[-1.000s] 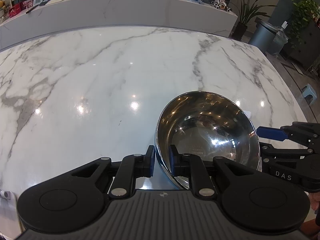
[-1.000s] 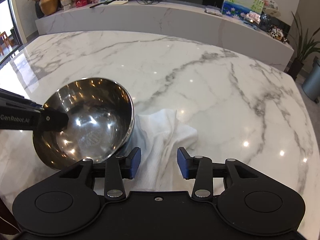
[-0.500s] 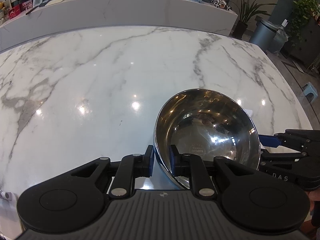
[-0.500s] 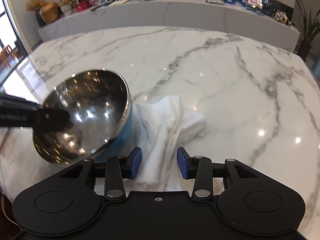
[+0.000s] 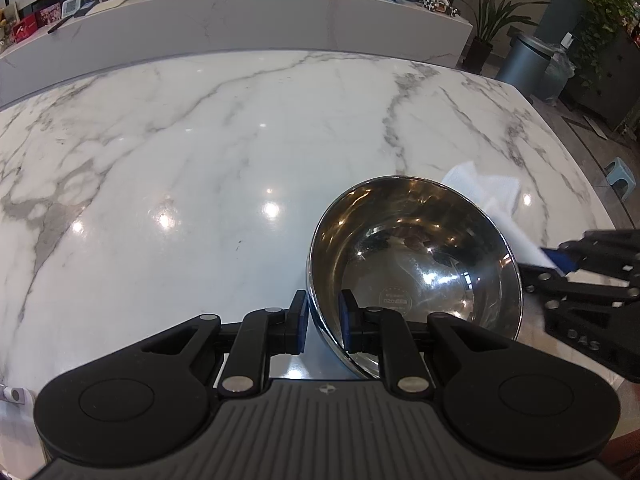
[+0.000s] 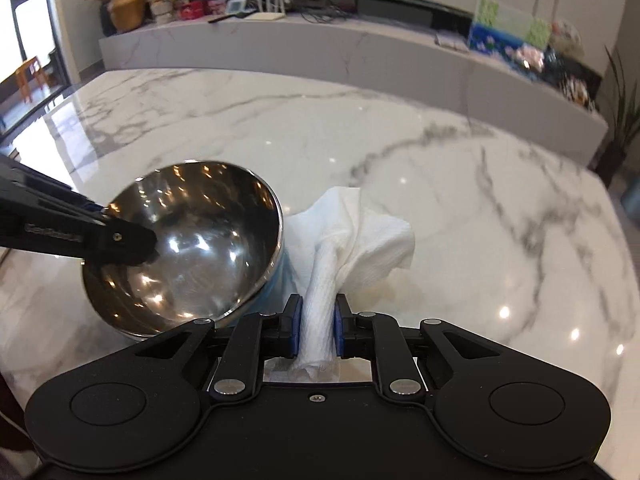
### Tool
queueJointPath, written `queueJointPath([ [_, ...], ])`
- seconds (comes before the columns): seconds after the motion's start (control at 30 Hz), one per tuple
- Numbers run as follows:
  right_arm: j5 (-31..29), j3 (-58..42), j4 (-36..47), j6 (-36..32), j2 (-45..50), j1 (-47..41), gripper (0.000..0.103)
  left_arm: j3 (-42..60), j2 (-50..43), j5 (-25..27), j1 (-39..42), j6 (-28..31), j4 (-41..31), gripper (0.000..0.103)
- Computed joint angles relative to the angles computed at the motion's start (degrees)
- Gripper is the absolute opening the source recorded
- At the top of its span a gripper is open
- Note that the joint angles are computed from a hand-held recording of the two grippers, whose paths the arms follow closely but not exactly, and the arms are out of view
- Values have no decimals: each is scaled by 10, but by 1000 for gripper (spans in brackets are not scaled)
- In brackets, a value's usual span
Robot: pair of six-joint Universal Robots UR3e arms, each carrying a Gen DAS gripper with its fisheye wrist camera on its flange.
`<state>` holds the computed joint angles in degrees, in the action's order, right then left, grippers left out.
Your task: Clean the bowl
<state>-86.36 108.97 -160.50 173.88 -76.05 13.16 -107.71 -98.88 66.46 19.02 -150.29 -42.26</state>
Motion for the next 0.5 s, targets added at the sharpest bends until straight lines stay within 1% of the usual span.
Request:
queueJointPath([
  [0.2, 14, -9, 31, -38, -8, 2, 14, 1, 1, 1, -2, 2, -2, 14],
  [0.33, 4, -21, 56, -57, 5, 15, 14, 2, 1, 0, 0, 5, -4, 14],
  [0.5, -15, -33, 65, -70, 16, 33, 14, 3, 2, -4, 3, 10, -10, 14],
])
